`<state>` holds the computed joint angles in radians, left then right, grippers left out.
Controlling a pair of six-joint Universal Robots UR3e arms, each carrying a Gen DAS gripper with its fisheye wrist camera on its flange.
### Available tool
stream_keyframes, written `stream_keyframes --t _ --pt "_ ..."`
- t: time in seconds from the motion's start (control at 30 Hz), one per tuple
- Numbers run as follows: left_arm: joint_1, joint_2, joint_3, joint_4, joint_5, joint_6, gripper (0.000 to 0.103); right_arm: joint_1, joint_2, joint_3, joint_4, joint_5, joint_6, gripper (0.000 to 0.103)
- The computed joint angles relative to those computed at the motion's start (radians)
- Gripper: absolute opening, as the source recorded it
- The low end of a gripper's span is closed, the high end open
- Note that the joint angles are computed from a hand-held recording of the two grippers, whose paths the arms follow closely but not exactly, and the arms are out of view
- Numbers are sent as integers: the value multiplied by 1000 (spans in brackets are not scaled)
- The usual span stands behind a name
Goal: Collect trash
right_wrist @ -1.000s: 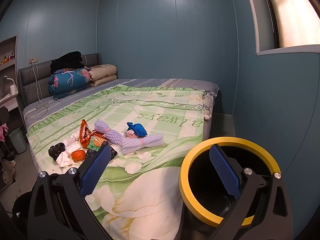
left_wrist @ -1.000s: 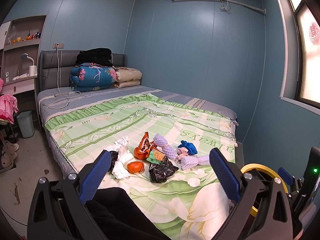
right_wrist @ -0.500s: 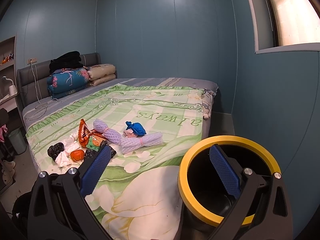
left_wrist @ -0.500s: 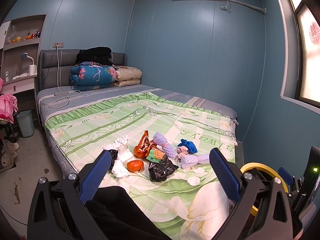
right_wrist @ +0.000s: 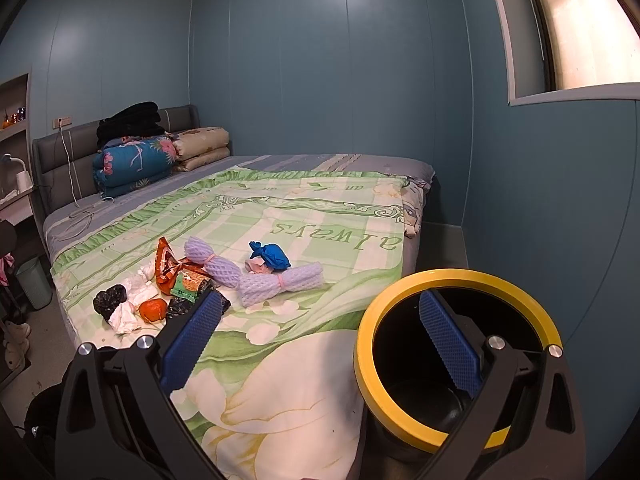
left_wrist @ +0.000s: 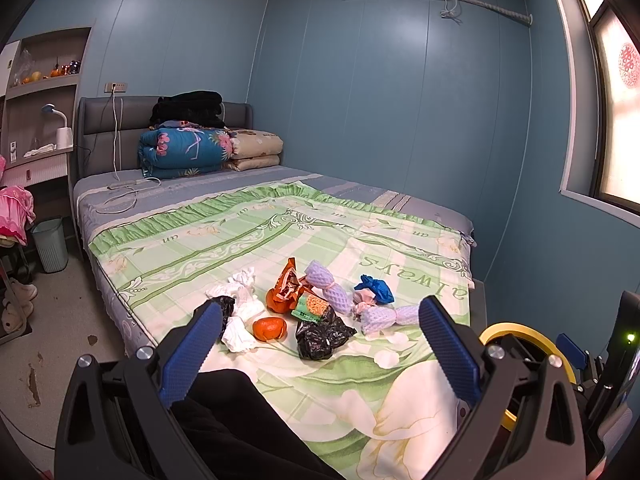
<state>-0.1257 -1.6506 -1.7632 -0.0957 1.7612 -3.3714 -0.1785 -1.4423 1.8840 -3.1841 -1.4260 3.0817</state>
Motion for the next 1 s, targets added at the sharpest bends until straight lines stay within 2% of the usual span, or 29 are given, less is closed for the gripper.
stream_keyframes --t 1.0 --pt "-9 3 -1 -24 -3 -7 95 -9 4 -14 28 -1 4 95"
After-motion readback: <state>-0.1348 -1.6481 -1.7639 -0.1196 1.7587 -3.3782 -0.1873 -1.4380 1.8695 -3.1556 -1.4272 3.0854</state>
